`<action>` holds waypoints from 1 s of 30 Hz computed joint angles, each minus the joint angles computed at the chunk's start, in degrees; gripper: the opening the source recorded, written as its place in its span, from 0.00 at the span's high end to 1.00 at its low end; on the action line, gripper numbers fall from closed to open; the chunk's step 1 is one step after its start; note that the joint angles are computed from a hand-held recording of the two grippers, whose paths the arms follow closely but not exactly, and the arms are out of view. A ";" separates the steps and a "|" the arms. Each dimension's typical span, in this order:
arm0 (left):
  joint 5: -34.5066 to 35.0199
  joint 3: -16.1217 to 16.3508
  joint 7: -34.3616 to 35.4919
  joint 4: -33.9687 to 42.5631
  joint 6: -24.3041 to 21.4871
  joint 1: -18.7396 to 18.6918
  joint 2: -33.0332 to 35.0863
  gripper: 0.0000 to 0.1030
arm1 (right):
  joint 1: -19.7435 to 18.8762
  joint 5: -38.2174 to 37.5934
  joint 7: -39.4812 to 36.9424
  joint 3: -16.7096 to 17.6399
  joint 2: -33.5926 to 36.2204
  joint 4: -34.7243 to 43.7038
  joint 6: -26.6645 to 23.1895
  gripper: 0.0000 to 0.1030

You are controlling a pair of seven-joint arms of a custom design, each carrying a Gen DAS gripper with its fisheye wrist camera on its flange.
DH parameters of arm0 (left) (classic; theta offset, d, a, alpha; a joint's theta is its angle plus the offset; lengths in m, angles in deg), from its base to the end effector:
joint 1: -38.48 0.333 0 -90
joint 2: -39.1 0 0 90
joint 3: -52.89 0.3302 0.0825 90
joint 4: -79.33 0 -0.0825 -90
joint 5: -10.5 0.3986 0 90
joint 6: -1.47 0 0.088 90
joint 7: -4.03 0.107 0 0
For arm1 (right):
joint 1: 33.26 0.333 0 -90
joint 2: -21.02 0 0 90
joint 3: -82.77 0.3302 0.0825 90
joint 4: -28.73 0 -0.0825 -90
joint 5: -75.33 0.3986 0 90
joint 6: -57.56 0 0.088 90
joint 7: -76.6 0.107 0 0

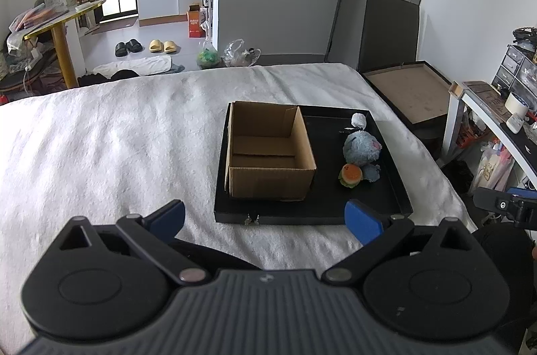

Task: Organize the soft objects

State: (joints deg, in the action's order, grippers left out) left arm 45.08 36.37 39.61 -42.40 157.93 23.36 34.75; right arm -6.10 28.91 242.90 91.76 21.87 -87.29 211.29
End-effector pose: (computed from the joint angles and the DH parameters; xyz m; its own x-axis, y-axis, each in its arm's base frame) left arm 0.4826 -0.3269 0.5226 -0.1166 -0.9898 0.0817 -0.7148 0.0265 -0.6988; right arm 0.4796 0.3782 0.5140 0.0021 -0.9817 -0.1903 -0.6910 0.1362 -0.7099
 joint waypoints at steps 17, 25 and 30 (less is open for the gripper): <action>0.97 -0.06 -0.54 0.22 -0.11 -0.22 0.16 0.02 | -0.44 -1.05 1.08 0.11 -0.50 -0.77 0.54 0.00; 0.90 -0.06 -0.49 0.25 -0.20 -0.27 0.11 0.02 | -0.57 -1.12 1.00 0.10 -0.62 -0.97 0.77 0.00; 0.98 -0.08 -0.60 0.24 -0.18 -0.26 0.09 0.02 | -0.71 -1.26 0.97 0.10 -0.75 -1.15 1.01 0.00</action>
State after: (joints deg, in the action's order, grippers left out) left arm 46.06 36.28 39.01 -42.16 157.75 23.11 34.84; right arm -6.81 27.66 243.87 91.86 21.11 -88.45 212.30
